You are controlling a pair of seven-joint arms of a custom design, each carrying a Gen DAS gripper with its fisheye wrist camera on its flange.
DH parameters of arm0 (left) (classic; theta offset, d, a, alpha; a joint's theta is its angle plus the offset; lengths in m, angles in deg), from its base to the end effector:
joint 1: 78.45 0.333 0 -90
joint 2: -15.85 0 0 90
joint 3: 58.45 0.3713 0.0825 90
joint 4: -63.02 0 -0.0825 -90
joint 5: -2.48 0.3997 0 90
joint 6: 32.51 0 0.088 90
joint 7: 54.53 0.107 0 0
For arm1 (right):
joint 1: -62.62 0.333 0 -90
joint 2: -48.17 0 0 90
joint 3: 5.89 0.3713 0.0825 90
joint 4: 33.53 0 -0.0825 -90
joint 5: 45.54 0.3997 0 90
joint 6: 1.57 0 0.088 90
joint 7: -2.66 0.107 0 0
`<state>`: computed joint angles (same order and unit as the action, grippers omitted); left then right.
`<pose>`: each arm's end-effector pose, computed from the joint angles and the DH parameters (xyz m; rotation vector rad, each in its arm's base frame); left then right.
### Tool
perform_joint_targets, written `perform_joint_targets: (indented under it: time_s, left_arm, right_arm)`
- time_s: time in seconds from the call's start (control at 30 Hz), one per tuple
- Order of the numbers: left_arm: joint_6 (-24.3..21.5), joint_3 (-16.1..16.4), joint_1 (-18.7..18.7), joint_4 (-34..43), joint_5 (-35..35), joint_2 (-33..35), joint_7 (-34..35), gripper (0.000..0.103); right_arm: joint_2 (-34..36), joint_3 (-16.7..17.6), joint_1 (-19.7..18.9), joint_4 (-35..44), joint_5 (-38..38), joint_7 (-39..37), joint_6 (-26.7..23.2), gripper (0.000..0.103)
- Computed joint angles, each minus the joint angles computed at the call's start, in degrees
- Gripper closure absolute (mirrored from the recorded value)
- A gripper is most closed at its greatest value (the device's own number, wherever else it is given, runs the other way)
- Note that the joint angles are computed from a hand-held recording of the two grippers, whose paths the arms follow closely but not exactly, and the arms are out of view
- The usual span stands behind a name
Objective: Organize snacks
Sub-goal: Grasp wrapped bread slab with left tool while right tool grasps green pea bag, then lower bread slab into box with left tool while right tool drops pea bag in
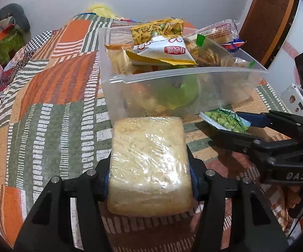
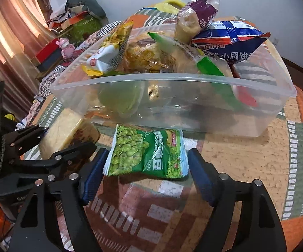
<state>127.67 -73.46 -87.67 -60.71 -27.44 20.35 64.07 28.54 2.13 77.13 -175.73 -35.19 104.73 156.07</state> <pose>0.5611 -0.2236 0.4662 -1.4805 2.4175 -0.8884 0.4330 0.1774 0.5259 -1.8447 1.7657 -0.2927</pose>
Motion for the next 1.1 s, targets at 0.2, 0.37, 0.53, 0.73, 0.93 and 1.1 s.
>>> perform_joint_targets:
  time_s: [0.2, 0.37, 0.53, 0.73, 0.93, 1.1]
  left_arm:
    - [-0.1, 0.2, -0.1, -0.7, -0.6, -1.2, 0.6, 0.048]
    - [0.1, 1.2, -0.8, -1.9, -2.5, -3.5, 2.0, 0.048]
    - [0.7, 2.4, -2.3, -2.2, -3.3, -5.7, 2.5, 0.048]
    - [1.6, 3.8, -4.2, -1.4, -5.2, -7.2, 4.2, 0.048]
    - [2.7, 3.8, -5.7, 1.9, -7.1, -6.3, 5.8, 0.048]
    - [3.3, 2.4, -5.7, 5.7, -6.7, -3.7, 5.3, 0.048]
  right_arm:
    - [-0.8, -0.7, 0.8, -0.6, 1.1, -1.9, 0.1, 0.065]
    - [-2.7, -0.5, 0.7, -2.2, 1.8, -2.9, 0.8, 0.068]
    - [-4.9, 0.3, 0.1, -3.2, 1.2, -2.4, 1.5, 0.069]
    - [-9.2, 1.4, -2.3, -4.7, -0.6, -1.0, 2.6, 0.069]
    - [-11.5, 2.7, -5.6, -4.9, -2.7, 1.0, 4.1, 0.069]
    - [-11.3, 4.2, -9.1, -4.0, -5.2, 3.3, 5.2, 0.069]
